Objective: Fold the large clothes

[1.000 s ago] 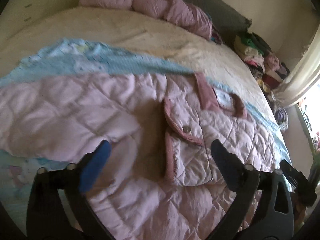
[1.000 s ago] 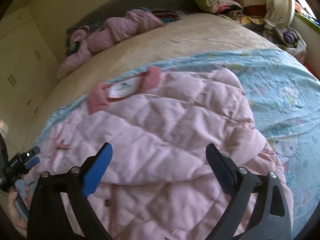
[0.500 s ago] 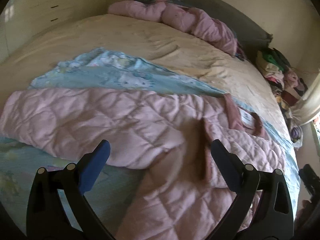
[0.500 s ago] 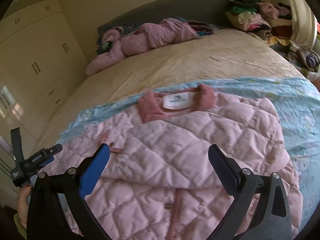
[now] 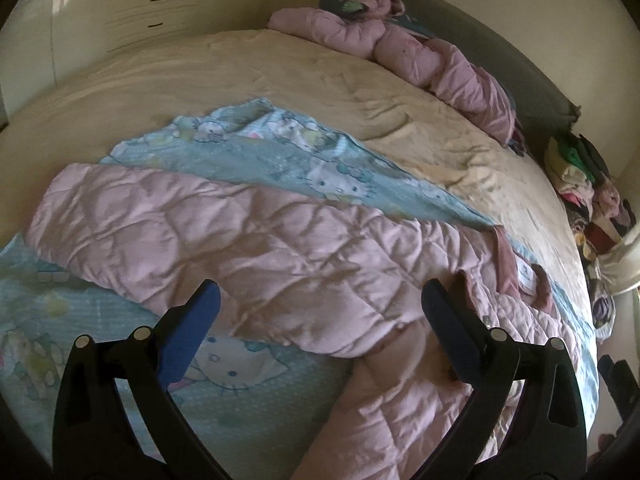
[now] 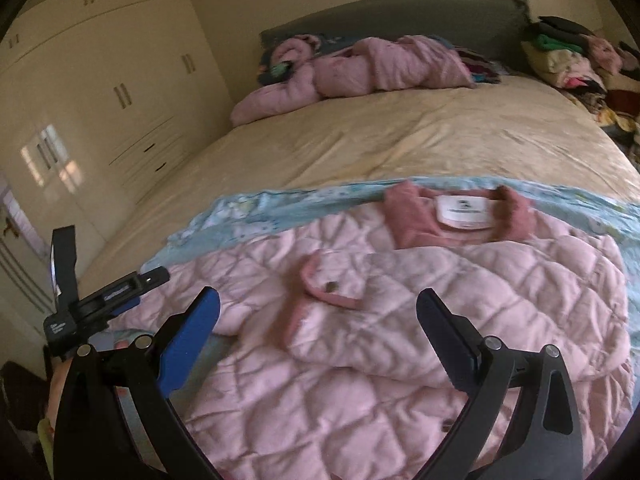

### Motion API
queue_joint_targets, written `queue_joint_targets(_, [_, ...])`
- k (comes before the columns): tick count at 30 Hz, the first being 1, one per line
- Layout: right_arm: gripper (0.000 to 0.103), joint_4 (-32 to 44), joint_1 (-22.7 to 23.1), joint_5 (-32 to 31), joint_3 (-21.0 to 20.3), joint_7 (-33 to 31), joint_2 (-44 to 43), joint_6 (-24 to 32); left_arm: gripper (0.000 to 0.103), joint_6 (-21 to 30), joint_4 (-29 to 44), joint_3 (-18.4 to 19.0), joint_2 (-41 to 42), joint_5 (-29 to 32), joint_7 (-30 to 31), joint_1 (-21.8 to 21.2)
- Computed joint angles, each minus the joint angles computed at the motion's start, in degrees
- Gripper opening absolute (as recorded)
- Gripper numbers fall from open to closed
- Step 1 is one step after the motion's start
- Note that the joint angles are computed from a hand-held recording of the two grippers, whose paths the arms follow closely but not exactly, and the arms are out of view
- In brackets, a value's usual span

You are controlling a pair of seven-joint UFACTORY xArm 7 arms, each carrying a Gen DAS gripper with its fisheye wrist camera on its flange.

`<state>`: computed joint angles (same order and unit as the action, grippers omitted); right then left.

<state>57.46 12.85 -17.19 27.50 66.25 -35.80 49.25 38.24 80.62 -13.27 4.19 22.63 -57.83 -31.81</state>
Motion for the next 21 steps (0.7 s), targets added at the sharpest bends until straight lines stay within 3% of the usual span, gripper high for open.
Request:
queue_joint_targets(9, [0.098, 6.73, 0.93, -4.9, 3.0, 2.11, 10.99, -2.76, 0.094, 1.83, -2.19, 0.68, -2.15, 1.47, -2.49, 2.12])
queue_joint_targets(21, [0.098, 15.62, 8.66, -12.57, 0.56, 3.02, 23.91, -3.7, 0.094, 2.16, -7.38, 0.98, -5.74, -0.54, -5.38, 6.72])
